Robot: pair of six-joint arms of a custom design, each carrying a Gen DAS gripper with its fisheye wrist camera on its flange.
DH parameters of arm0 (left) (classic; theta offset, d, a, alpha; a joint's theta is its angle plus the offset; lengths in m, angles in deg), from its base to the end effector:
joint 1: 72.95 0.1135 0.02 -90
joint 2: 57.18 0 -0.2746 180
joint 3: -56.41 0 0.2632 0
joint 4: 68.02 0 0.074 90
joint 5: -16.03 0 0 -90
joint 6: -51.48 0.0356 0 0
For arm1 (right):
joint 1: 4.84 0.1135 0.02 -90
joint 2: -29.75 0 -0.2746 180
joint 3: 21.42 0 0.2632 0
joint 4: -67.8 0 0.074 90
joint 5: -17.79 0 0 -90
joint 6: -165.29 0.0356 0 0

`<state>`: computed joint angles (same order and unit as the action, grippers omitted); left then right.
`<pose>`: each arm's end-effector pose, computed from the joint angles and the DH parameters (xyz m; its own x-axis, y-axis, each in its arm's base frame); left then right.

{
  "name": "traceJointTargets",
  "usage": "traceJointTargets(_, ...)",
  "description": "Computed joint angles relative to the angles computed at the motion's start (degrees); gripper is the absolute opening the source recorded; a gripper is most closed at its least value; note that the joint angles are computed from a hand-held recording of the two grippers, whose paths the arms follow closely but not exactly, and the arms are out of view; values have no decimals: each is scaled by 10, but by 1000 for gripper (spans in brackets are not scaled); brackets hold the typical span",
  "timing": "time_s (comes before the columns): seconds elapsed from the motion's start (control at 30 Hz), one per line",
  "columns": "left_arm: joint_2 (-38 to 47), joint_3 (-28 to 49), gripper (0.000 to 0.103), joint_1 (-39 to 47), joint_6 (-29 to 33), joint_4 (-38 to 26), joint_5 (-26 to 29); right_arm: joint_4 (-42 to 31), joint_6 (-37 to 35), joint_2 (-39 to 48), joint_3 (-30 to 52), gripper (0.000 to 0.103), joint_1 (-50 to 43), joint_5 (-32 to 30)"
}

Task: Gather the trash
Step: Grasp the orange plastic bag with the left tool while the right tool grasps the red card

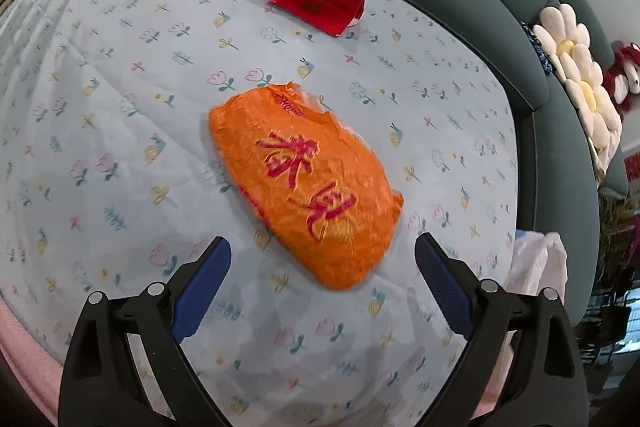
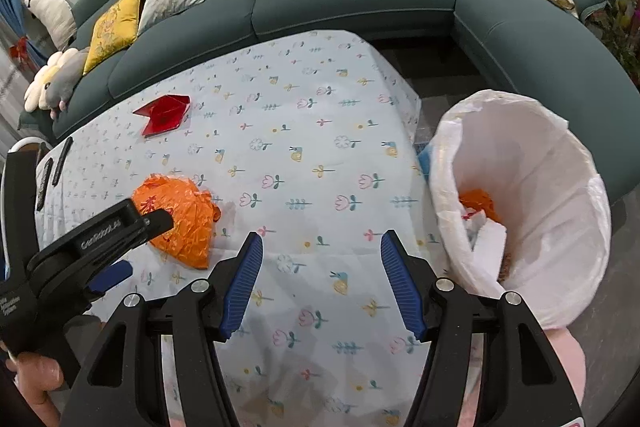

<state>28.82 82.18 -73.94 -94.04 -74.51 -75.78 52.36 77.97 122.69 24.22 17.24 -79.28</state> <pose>0.1748 -0.0019 0.0583 -0.5239 -0.8150 -0.2477 -0.7544 0.5790 -0.3094 0.2417 0.1028 0.0971 -0.8427 -0.2918 -0.4524 -0.3863 0.9131 0.1307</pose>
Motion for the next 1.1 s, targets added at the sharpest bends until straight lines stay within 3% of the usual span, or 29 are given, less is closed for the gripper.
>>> traceJointTargets(0.17, 111, 51, 87, 53, 36, 35, 39, 0, 19, 53, 40, 60, 21, 10)
traceJointTargets(0.27, 157, 65, 69, 79, 55, 54, 68, -3, 30, 80, 65, 60, 35, 14)
traceJointTargets(0.33, 157, 62, 63, 85, 65, 59, 63, -5, 37, 97, 80, 60, 50, 21)
traceJointTargets(0.4, 153, 59, 45, 90, 87, 62, 65, -6, 44, 111, 92, 60, 62, 26)
traceJointTargets(0.47, 144, 48, 35, 102, 111, 71, 65, -8, 54, 125, 105, 60, 78, 31)
traceJointTargets(0.57, 121, 34, 26, 134, 151, 67, 65, -7, 66, 137, 118, 60, 98, 36)
traceJointTargets(0.8, 73, 42, 17, 285, 283, 23, 79, -26, 98, 190, 199, 60, 166, 44)
traceJointTargets(0.93, 78, 79, 17, 377, 369, -4, 92, -55, 105, 242, 301, 60, 206, 48)
traceJointTargets(1.1, 118, 142, 17, 445, 420, -25, 118, -89, 64, 332, 460, 60, 243, 34)
